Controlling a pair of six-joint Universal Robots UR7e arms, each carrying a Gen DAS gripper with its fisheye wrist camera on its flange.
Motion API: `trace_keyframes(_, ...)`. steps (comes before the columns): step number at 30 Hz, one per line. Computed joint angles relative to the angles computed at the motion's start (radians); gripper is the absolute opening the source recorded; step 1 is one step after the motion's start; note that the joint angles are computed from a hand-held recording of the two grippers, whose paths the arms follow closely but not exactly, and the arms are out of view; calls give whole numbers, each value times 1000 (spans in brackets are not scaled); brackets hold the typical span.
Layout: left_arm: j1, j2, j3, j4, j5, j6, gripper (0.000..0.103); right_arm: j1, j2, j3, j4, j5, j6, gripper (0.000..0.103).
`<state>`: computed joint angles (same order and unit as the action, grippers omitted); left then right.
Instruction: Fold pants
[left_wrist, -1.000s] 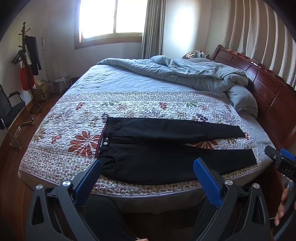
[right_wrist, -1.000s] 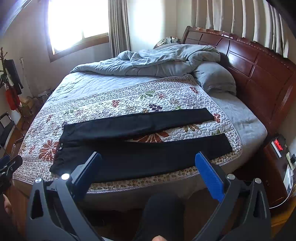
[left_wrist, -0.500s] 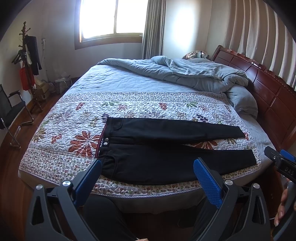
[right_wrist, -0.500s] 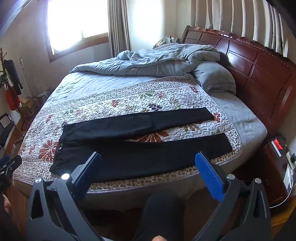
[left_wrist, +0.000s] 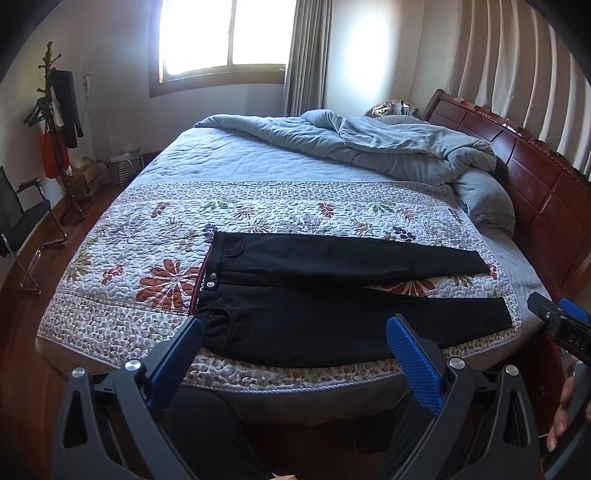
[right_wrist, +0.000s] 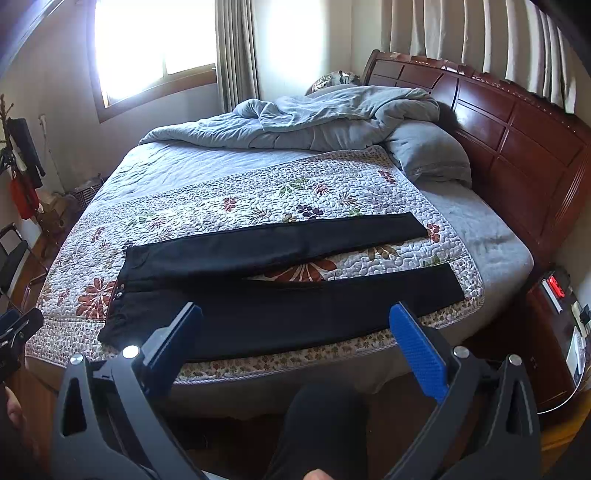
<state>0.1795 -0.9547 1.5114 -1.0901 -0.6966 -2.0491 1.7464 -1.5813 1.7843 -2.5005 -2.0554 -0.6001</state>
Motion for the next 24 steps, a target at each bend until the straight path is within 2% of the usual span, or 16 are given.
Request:
trace_keyframes(15, 8, -7, 18, -33, 6, 6, 99, -7, 15, -2, 1, -6, 0, 100)
trace_keyframes(24, 15, 3, 10, -2, 31, -7, 99, -11, 29, -4, -5, 4, -8, 100)
